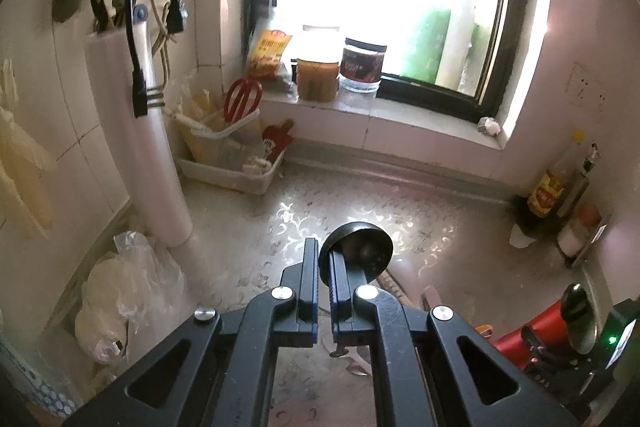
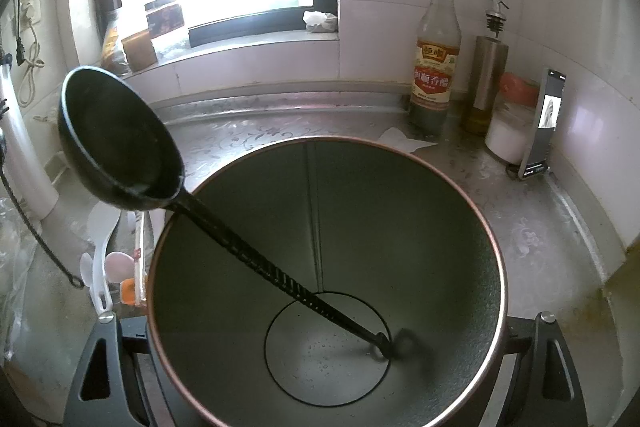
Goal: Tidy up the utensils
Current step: 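Grasp the next black utensil with the left tool and lift it, then carry the black utensil over the cup and lower it inside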
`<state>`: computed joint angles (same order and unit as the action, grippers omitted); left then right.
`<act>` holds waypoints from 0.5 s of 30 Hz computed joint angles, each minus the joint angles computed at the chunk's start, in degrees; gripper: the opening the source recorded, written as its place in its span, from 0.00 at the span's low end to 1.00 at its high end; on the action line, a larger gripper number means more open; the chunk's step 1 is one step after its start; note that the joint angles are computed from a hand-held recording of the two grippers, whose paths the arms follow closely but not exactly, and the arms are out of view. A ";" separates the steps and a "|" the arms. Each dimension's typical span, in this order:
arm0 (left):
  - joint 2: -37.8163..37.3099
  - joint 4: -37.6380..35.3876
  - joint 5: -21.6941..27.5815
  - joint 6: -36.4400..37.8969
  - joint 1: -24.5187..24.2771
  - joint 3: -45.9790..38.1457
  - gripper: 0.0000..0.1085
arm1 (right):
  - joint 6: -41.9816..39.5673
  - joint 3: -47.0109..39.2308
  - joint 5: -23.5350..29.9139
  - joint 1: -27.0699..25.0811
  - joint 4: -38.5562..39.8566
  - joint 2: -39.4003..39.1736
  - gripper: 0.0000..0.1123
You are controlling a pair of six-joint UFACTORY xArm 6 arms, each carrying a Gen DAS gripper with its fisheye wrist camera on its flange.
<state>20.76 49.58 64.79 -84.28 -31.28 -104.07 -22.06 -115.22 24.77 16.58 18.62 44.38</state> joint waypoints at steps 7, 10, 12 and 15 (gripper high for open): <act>1.48 2.01 -0.01 1.57 -0.67 -3.55 0.04 | -0.18 0.58 -0.11 0.09 0.24 -0.40 0.80; 2.33 2.81 -0.45 2.45 -0.84 -5.41 0.04 | -0.26 0.90 -0.19 0.14 0.36 -0.62 0.80; 3.19 3.36 -0.63 3.25 -0.99 -7.05 0.04 | 0.03 0.93 -0.28 0.16 0.07 -0.62 0.80; 4.67 3.84 -1.13 4.70 -1.10 -9.82 0.04 | -0.01 0.88 -0.24 0.14 0.11 -0.61 0.80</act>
<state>25.43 53.43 63.65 -79.58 -32.38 -113.89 -22.07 -114.33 24.53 16.72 18.72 43.78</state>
